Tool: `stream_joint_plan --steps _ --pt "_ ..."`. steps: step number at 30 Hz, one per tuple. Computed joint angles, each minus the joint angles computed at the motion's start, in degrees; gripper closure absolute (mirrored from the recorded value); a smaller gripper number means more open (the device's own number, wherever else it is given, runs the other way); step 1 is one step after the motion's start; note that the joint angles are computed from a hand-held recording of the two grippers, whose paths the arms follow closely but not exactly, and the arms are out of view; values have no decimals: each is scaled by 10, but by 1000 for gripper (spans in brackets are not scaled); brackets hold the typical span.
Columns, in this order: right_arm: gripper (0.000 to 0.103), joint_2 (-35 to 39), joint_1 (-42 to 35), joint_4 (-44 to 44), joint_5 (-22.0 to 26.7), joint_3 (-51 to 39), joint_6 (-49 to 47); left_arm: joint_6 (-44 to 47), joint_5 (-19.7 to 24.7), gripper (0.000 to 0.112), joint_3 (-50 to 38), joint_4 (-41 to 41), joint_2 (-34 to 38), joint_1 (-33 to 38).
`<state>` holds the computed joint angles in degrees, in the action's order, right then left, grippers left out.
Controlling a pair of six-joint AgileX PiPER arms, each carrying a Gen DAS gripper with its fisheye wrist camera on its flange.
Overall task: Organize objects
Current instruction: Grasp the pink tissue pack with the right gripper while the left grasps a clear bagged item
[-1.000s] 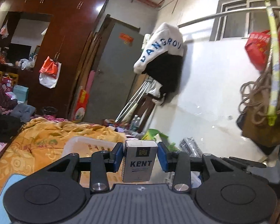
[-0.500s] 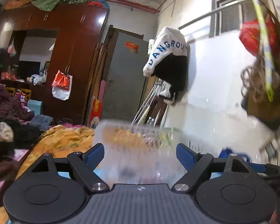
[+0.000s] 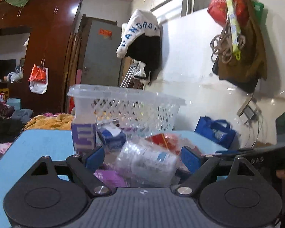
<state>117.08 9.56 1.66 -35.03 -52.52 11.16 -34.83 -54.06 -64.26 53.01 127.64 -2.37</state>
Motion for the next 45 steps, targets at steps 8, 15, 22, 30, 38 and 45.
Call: stream_joint_plan --steps 8,15,22,30,38,45 --pt "5 6 17 19 38 -12 -32 59 4 22 23 -40 -2 -14" --pt "7 9 16 14 28 -7 -16 54 9 22 16 -45 1 -20" --pt "16 8 15 12 11 1 -7 79 9 22 21 -70 5 -28" --pt "18 8 16 7 -30 18 -8 117 0 22 33 -96 3 -35" --pt "19 10 18 3 -80 38 -16 153 -10 33 50 -137 2 -40" --pt "19 15 17 -3 -141 59 -8 165 -64 33 74 -139 0 -23"
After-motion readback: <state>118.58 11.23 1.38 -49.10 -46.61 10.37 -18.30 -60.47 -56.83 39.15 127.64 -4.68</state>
